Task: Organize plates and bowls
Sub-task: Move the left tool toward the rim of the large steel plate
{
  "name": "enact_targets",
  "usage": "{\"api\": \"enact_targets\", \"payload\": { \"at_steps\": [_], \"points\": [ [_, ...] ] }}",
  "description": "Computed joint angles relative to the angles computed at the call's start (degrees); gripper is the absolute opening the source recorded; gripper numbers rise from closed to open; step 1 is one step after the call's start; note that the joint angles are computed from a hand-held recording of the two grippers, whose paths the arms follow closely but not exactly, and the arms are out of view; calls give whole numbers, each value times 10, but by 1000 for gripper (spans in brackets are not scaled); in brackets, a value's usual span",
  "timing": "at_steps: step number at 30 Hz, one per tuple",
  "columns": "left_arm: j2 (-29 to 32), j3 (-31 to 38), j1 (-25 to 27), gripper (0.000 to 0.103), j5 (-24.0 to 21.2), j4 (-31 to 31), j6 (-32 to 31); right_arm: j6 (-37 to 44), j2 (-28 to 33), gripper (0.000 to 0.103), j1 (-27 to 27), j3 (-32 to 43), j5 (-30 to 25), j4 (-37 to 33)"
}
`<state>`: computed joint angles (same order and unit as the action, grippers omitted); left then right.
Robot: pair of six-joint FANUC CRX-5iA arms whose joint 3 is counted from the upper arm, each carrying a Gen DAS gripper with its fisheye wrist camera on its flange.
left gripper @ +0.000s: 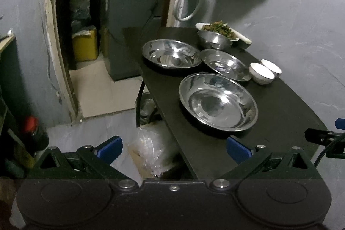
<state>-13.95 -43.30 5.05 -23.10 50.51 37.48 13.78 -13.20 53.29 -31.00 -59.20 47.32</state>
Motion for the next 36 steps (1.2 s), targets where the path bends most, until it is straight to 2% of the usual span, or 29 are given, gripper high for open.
{"api": "enact_targets", "payload": {
  "at_steps": [4, 9, 13, 15, 18, 19, 24, 28, 32, 36],
  "points": [
    [30, 36, 3, 102, -12, -48, 71, 31, 12, 103, -35, 10, 35, -4],
    [67, 110, 3, 102, -17, -211, 277, 86, 33, 103, -94, 28, 106, -23],
    [106, 200, -2, 102, -73, -340, 455, 153, 52, 103, -138, 47, 171, -57],
    [124, 238, -8, 102, -79, -384, 522, 195, 62, 103, -157, 62, 198, -90],
    [161, 302, -17, 102, -94, -444, 588, 242, 75, 103, -183, 77, 247, -131],
    [174, 321, -18, 102, -100, -448, 589, 257, 82, 103, -189, 84, 259, -146],
    [249, 396, -11, 102, -85, -413, 517, 344, 131, 103, -209, 143, 294, -232],
    [315, 426, 3, 102, -57, -288, 357, 396, 170, 103, -215, 186, 320, -280],
    [384, 472, 7, 102, -51, -173, 195, 408, 214, 103, -211, 245, 305, -300],
    [447, 537, 9, 102, -76, -126, 106, 453, 253, 103, -214, 316, 280, -386]
  ]
}}
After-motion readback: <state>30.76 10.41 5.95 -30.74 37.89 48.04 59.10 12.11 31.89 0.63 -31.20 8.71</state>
